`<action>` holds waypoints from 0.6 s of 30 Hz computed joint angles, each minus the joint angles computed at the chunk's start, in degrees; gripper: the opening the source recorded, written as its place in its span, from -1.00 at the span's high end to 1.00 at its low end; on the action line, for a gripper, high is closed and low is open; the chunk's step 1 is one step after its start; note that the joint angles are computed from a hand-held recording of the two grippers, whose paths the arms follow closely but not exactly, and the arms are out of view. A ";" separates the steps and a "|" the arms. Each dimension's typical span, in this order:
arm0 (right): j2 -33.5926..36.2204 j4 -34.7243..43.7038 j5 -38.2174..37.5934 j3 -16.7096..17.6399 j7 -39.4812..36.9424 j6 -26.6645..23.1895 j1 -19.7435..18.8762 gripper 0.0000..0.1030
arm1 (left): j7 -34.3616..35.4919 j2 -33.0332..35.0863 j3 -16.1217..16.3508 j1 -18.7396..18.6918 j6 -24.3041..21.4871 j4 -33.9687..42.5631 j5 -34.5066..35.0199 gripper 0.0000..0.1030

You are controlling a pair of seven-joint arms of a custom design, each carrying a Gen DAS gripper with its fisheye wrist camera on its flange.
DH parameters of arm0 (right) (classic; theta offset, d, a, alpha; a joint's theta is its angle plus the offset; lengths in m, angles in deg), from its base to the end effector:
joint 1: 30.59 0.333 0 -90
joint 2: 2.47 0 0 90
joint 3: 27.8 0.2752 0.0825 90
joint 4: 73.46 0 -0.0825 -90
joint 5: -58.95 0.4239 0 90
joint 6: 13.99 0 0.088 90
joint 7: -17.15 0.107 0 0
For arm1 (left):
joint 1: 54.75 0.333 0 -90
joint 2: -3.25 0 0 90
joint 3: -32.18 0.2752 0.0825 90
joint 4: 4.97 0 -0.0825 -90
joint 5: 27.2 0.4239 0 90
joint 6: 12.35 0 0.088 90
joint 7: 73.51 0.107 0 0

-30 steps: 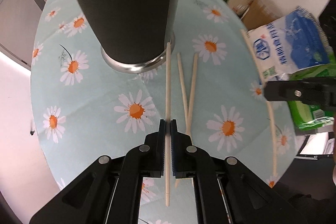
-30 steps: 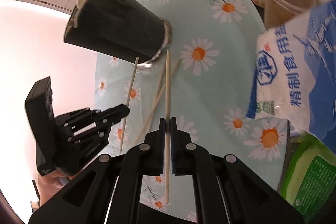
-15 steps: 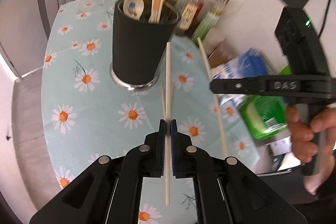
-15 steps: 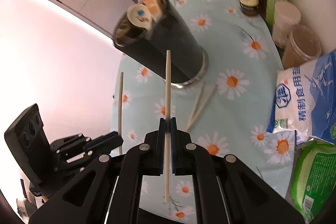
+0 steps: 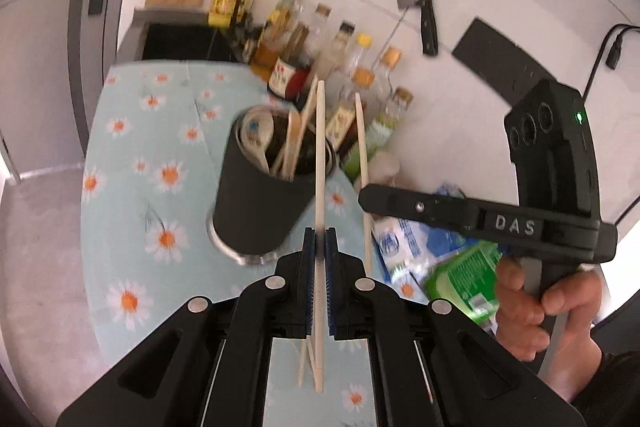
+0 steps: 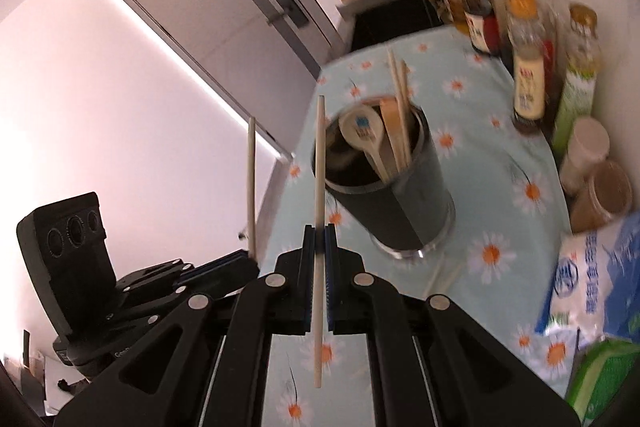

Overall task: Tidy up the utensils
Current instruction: 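Lift both chopsticks over the black holder with both grippers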

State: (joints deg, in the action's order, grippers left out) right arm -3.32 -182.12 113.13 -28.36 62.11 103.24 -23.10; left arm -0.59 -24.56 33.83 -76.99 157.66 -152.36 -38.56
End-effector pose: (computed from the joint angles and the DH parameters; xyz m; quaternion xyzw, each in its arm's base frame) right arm 0.6086 0.1188 0.4888 -0.7820 0.4540 0.1183 0.4103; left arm 0.4653 -0.1602 0.4756 -0.6765 0.5993 -0.4080 0.1293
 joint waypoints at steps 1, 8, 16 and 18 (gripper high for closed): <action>0.09 0.11 1.21 0.07 -0.60 0.50 0.08 0.89 | 1.97 0.62 2.07 -1.92 1.44 0.33 -1.27 0.93; 2.56 2.84 8.81 0.75 -4.71 4.43 0.31 0.89 | 11.38 4.04 14.63 -13.74 11.19 3.42 -6.81 0.93; 4.21 6.49 16.44 2.02 -11.17 9.80 0.09 0.89 | 14.01 6.48 32.05 -29.94 19.87 8.52 -3.62 0.93; 4.61 7.15 20.82 2.18 -14.28 10.94 -0.12 0.89 | 13.09 6.54 38.10 -35.64 22.13 9.71 -1.32 0.93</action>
State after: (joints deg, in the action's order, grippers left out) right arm 1.28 -174.97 133.95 -26.18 47.83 114.18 -23.22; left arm 12.51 -18.01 71.93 -112.63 179.79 -142.65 -39.89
